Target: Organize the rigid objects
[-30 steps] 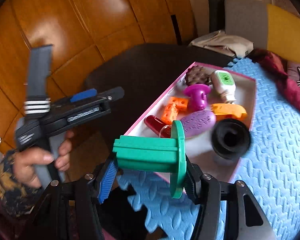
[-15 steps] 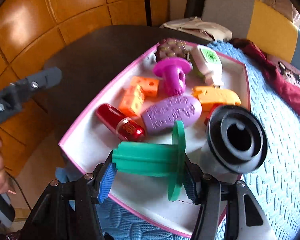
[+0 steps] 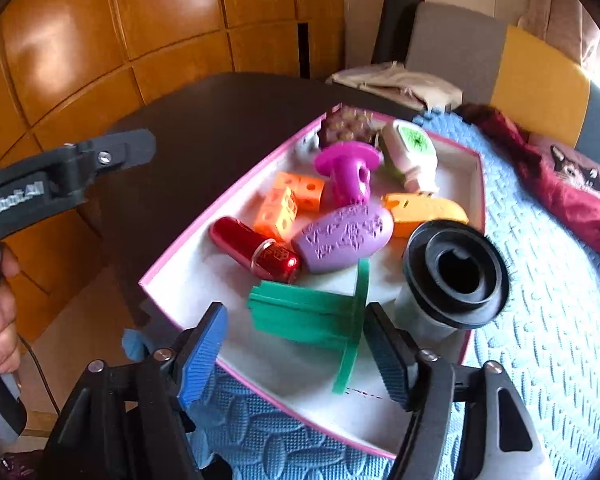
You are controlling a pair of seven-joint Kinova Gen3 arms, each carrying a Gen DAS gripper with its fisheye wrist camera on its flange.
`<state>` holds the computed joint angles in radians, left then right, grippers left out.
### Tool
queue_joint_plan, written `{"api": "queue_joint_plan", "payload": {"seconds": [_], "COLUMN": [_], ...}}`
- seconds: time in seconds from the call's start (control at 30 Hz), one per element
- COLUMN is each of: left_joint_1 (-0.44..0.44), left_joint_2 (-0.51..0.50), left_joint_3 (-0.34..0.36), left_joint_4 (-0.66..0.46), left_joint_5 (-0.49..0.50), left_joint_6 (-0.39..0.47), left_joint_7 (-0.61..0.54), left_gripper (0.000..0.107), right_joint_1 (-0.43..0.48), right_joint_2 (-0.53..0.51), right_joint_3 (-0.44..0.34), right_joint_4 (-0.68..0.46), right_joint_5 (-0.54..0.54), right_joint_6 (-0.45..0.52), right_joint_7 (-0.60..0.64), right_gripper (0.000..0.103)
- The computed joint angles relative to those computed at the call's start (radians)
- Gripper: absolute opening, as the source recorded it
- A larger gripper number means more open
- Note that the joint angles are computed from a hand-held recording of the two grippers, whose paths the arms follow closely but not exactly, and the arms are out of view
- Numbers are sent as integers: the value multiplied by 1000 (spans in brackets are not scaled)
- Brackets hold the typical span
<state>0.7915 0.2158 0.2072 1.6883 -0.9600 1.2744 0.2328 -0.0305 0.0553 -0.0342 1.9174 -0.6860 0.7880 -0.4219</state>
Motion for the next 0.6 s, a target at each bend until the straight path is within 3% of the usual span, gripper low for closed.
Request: {"api": "queue_joint_plan", "payload": {"seconds": [0.17, 0.27, 0.4, 0.47, 0.6], "left_joint_1": [11, 19, 48, 61, 81], "left_joint_2": [3, 6, 27, 33, 50], "left_joint_3": [4, 6, 8, 7, 5], "left_joint_4": [-15, -29, -59, -69, -101], "left_joint_5": [-10, -13, -27, -32, -22], "left_joint_6": [29, 40, 78, 86, 112], "left_joint_7": [-1, -4, -2, 6, -11], "left_gripper": [84, 86, 98, 103, 103], "right_joint_1": [31, 34, 17, 12, -10], "right_joint_2": [-79, -118, -159, -167, -148], "right_joint_3": [43, 79, 112, 97, 104], "right_joint_4": [58, 88, 111, 117, 109], "right_joint_5": [-138, -229, -276, -240, -157], "right_joint_6": [-2, -46, -151, -217, -259], "right_joint_7": [154, 187, 107, 25, -111], "right_gripper": [73, 73, 73, 73, 73]}}
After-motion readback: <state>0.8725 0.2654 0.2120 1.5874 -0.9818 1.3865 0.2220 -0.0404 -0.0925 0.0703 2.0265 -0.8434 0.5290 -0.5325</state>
